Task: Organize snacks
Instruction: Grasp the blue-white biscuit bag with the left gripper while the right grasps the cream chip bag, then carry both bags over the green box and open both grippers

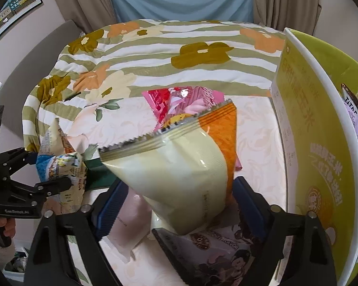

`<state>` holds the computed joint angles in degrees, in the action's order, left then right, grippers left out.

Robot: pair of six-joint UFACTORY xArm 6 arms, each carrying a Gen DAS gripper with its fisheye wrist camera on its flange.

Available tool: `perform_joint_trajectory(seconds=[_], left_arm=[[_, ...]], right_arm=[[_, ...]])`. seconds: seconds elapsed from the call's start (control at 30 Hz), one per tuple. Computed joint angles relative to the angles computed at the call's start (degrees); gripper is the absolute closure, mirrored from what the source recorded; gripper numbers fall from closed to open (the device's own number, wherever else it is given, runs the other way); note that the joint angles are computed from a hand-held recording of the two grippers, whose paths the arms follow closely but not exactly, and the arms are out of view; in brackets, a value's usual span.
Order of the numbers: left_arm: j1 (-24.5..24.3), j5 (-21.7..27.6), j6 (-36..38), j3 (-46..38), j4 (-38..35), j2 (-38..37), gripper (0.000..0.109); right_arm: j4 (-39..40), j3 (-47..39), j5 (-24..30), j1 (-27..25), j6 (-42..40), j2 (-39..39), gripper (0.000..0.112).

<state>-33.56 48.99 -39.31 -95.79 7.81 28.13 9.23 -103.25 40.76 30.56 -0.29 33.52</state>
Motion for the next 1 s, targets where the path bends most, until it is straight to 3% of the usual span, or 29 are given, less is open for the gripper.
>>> perform_joint_trajectory(seconds=[0.17, 0.73, 1.0], left_arm=[[-0.2, -1.1, -2.6, 2.0, 0.4, -2.1, 0.031], [-2.5, -2.5, -11.5, 6.8, 6.7, -11.5, 0.031], [-4.1, -1.6, -11.0, 1.1, 10.6, -11.2, 0.031]], right_arm=[[-1.0, 0.0, 0.4, -0.3, 1.3, 0.0, 0.05], [3.1, 9.8, -4.8, 1.0, 2.0, -10.1, 0.053], [5.3, 14.0, -6.3, 2.0, 1.6, -17.1, 0.052]])
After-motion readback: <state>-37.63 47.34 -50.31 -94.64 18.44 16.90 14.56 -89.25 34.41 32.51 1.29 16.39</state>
